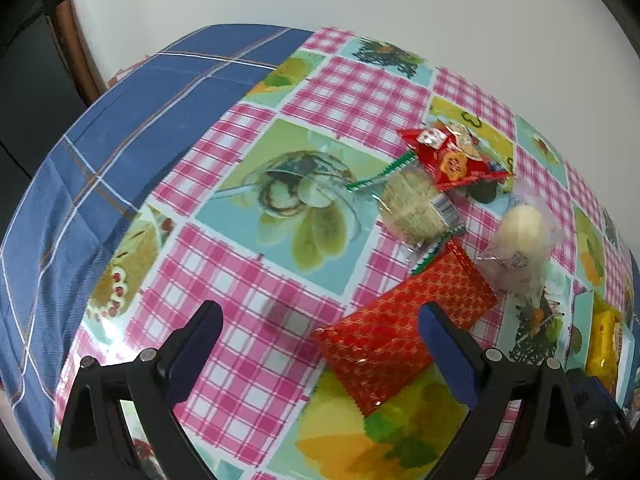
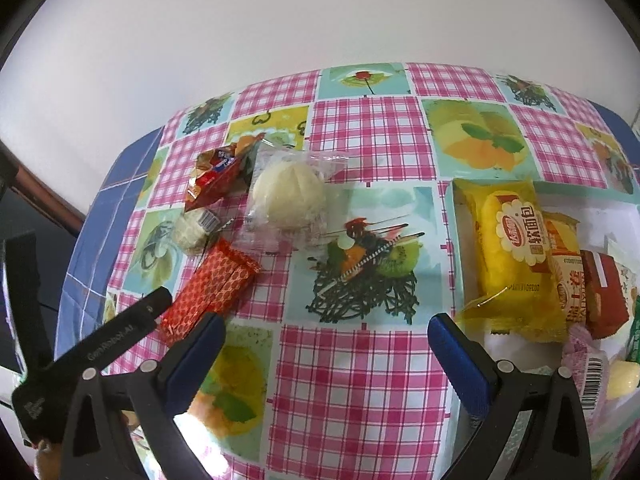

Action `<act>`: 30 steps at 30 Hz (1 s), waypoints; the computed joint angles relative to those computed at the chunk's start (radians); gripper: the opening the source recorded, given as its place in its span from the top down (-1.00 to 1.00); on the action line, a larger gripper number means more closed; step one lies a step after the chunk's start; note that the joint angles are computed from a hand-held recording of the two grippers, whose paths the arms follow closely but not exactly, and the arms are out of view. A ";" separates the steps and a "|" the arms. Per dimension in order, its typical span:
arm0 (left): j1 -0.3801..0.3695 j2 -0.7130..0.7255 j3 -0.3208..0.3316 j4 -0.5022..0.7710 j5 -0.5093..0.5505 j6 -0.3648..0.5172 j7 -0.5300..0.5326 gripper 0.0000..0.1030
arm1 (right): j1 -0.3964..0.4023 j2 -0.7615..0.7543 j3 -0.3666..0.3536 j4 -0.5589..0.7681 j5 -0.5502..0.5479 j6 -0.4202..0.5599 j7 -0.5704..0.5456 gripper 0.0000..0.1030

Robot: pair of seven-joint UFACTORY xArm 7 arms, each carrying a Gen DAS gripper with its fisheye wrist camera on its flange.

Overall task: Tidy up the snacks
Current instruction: 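Move the left tool to the red pack while the right tool approaches the cream bun, then grasp the red patterned pack with the left tool while the right tool grasps the clear-wrapped bun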

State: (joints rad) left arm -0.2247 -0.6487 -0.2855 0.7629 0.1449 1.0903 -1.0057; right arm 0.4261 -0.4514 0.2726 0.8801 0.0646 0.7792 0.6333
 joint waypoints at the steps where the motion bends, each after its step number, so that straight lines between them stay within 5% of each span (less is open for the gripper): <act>1: -0.004 0.009 0.000 0.002 -0.002 -0.005 0.006 -0.90 | 0.000 0.000 -0.002 0.001 0.001 -0.006 -0.001 -0.97; 13: -0.070 0.123 0.008 0.047 -0.026 -0.074 0.169 -0.90 | -0.013 0.035 -0.028 0.006 0.022 -0.092 -0.010 -0.75; 30: -0.040 0.124 0.051 0.020 -0.022 -0.136 0.202 -0.64 | -0.022 0.261 -0.032 0.137 -0.005 -0.192 -0.026 -0.65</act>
